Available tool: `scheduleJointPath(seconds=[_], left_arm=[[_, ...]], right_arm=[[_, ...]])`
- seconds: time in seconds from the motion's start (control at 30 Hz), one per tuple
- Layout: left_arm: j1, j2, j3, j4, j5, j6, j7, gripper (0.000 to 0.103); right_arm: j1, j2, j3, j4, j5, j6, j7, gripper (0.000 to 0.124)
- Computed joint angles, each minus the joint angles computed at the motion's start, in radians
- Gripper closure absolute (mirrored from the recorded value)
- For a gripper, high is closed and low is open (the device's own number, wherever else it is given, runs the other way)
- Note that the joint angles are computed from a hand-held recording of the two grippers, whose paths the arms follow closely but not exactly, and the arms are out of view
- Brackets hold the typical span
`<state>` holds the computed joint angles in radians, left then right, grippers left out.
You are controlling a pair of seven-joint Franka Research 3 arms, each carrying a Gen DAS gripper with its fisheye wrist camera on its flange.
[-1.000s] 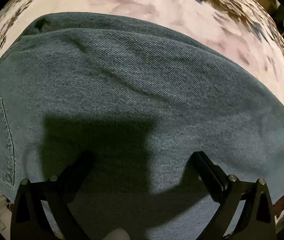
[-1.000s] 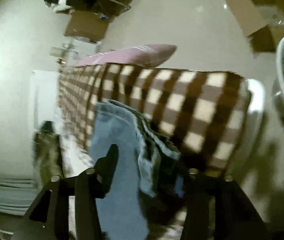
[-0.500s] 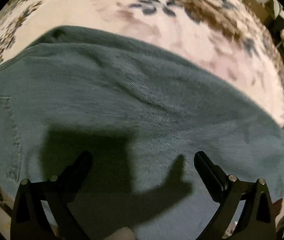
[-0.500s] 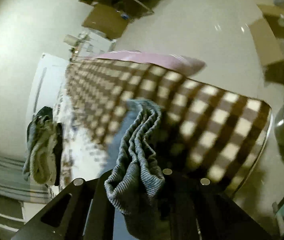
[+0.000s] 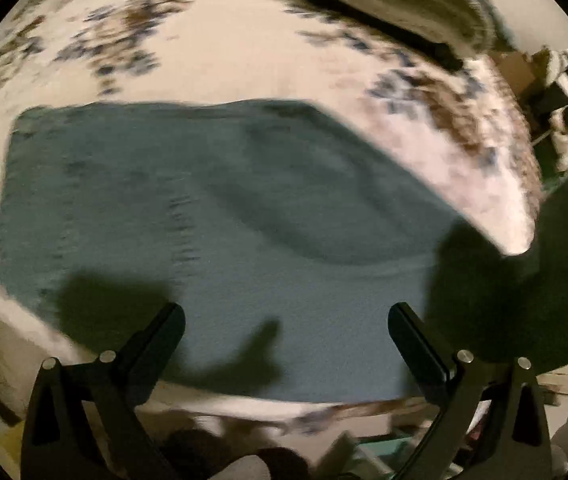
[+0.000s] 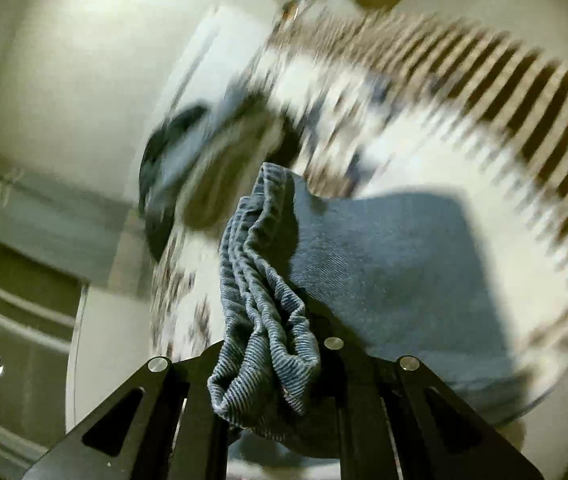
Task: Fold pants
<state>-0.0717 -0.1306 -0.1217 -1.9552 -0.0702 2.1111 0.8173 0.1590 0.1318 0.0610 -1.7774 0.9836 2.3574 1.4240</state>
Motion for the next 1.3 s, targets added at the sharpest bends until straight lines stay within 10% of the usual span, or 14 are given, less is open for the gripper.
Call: scheduleJointPath(seconds=[0.4, 0.47, 0.53, 0.6, 0.9, 1.13, 1.3], left_arm=[[0.038, -0.188, 0.075, -0.296, -0.111, 0.040, 0.049, 0.000], [0.040, -0.204, 0.081, -0.304, -0.128, 0.056, 0.052, 0.000], [0.041, -0.205, 0.081, -0.288, -0.129, 0.075, 0.051, 0.000], [0.036, -0.180, 0.081, -0.260, -0.142, 0.113, 0.057, 0.000], [0.028, 0.078, 0.061, -0.070, -0.279, 0.223, 0.201, 0.002], [0.039, 0.245, -0.008, 0.117, -0.156, 0.145, 0.246, 0.083], [0.038, 0.202, -0.020, 0.096, -0.104, 0.177, 0.240, 0.093]], right_arm=[[0.166, 0.208, 0.088, 0.046, -0.225, -0.086, 0.164, 0.108], [0.138, 0.213, 0.097, 0.081, -0.190, -0.138, 0.151, 0.090], [0.085, 0.184, 0.113, 0.074, -0.072, -0.190, 0.079, 0.039], [0.058, 0.144, 0.108, 0.050, 0.014, -0.203, 0.013, 0.038], [0.125, 0.083, -0.019, 0.003, -0.542, -0.136, 0.312, 0.038], [0.132, 0.118, -0.045, 0.041, -0.807, -0.142, 0.532, 0.038], [0.152, 0.164, -0.040, 0.122, -0.920, -0.210, 0.549, 0.038]])
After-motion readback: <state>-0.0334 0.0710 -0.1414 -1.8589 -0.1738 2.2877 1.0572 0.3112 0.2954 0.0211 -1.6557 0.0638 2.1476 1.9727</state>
